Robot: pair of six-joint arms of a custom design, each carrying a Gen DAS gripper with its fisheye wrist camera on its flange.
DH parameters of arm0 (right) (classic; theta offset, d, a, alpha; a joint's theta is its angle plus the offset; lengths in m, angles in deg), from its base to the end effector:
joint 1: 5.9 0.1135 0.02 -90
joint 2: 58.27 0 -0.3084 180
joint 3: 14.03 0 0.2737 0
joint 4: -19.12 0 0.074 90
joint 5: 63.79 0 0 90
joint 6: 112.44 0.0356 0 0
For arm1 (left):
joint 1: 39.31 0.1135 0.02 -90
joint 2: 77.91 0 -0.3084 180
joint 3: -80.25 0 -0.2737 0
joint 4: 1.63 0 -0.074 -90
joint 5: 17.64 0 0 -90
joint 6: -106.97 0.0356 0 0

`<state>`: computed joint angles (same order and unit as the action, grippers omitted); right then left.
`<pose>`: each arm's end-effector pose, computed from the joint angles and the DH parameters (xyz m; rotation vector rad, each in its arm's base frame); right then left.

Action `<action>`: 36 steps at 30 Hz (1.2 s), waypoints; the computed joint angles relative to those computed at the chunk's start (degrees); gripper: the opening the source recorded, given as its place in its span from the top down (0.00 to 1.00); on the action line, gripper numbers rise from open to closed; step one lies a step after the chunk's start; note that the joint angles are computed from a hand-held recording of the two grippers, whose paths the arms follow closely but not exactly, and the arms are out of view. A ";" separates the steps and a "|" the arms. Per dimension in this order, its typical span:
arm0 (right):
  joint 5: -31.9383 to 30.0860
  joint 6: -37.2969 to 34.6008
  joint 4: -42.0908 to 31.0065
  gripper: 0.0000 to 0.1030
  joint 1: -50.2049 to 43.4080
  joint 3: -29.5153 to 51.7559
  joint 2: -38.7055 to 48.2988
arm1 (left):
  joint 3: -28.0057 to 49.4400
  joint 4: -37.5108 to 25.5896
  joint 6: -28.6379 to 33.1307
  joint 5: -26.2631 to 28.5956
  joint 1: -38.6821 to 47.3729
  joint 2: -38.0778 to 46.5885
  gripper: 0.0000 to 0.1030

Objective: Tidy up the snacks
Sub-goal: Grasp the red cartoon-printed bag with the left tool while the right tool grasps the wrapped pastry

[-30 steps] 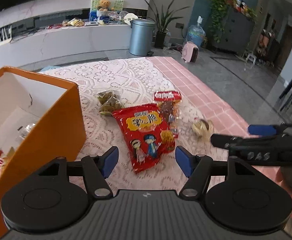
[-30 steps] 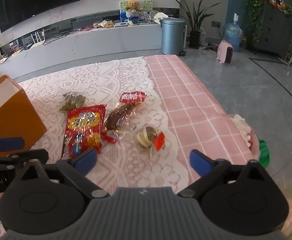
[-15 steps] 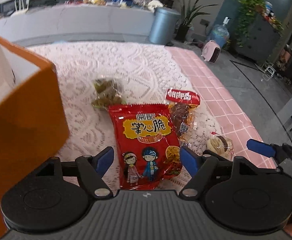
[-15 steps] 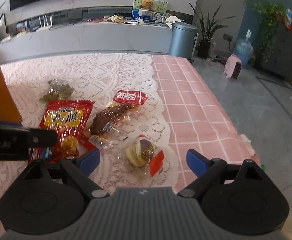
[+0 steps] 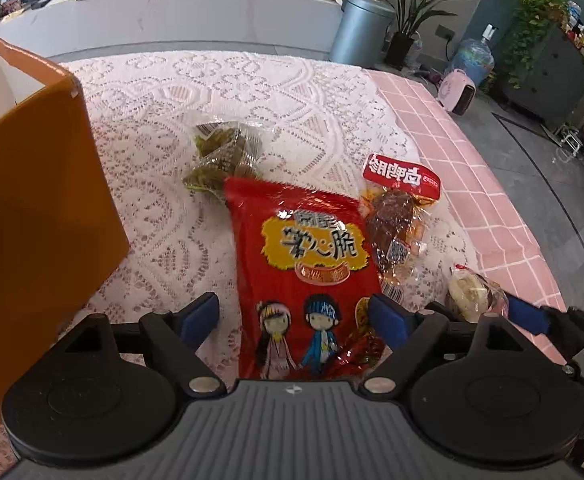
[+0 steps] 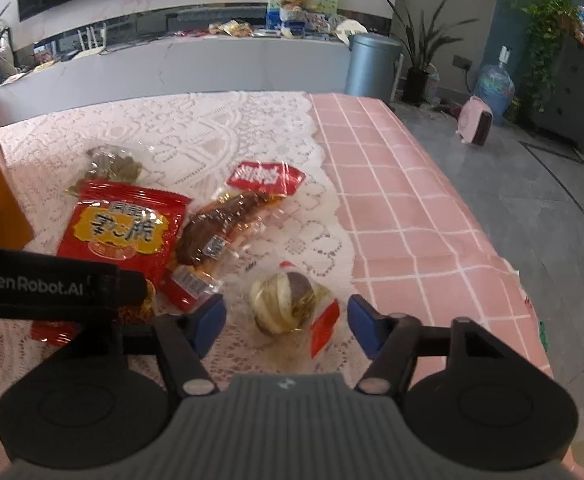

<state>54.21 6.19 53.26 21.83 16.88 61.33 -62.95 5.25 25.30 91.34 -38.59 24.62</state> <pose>0.2200 0.0968 0.0221 0.2077 2.3706 -0.1633 0.2552 -0.0084 0.0729 0.2880 2.5384 -0.3691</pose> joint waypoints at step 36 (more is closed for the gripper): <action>6.46 0.06 10.54 0.52 5.33 -5.94 -1.99 | -3.24 -4.66 12.86 9.51 7.98 -8.55 0.47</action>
<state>60.67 6.25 63.81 27.15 10.94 59.34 -66.19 0.59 38.16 100.85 -30.61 16.07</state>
